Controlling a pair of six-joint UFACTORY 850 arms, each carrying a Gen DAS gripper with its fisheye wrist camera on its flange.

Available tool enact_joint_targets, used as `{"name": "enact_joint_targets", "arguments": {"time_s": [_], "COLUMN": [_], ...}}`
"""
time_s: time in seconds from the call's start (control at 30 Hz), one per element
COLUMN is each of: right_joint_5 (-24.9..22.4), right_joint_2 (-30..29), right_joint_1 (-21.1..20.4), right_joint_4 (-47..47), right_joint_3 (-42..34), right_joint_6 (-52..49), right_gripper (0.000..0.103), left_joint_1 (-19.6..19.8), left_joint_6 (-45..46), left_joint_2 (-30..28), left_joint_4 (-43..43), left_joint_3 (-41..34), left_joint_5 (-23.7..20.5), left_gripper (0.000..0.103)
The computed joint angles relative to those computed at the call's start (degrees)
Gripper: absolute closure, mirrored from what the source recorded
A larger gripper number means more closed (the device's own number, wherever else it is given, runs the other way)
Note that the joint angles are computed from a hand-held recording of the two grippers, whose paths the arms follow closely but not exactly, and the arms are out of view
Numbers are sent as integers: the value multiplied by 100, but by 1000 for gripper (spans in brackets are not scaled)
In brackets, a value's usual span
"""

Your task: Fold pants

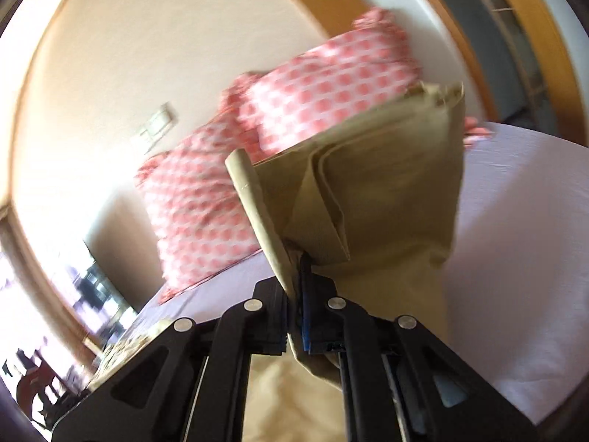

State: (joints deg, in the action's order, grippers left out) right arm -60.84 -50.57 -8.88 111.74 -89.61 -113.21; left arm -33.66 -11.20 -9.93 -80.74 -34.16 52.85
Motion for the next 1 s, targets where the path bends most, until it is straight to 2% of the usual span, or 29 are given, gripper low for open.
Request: {"name": "enact_joint_targets", "arguments": {"time_s": [0.07, 0.13, 0.23, 0.3, 0.33, 0.37, 0.4, 0.43, 0.47, 0.6, 0.8, 0.9, 1.0], "right_joint_5": [-355, -420, 205, 784, 994, 1050, 962, 839, 737, 794, 651, 577, 515], "right_joint_2": [148, 243, 282, 381, 470, 551, 602, 613, 587, 523, 397, 382, 361], "right_joint_1": [364, 748, 1328, 1607, 1680, 1698, 1688, 1651, 1624, 1661, 1655, 1637, 1625], "right_joint_4": [-724, -1332, -2532, -3144, -3167, -3029, -2924, -2888, -2987, -3073, -3171, -3184, -3193], "right_joint_3": [140, 312, 438, 634, 811, 959, 1042, 1052, 1006, 1016, 800, 788, 768], "right_joint_6": [-173, -470, -550, -598, -839, -1137, -1311, -1313, -1193, -1156, -878, -831, -784], "right_gripper": [97, 97, 96, 89, 81, 64, 54, 36, 32, 32, 31, 31, 31], "left_joint_1": [-26, -38, -33, 16, 58, 113, 166, 224, 282, 512, 784, 883, 872], "left_joint_6": [-49, -94, -327, -449, -520, -587, -664, -787, -919, -1426, -1480, -1246, -1132], "left_joint_2": [-5, 14, 97, 149, 159, 159, 141, 111, 75, -55, -91, -24, 93], "left_joint_4": [41, 90, 354, 601, 770, 938, 1087, 1275, 1463, 2092, 2241, 1985, 1660], "left_joint_3": [16, 47, 193, 278, 311, 331, 336, 338, 333, 283, 175, 134, 204], "left_joint_5": [53, 79, 104, 26, -39, -126, -203, -262, -316, -500, -706, -866, -693], "left_gripper": [29, 26, 23, 20, 19, 19, 19, 19, 19, 19, 18, 16, 16]}}
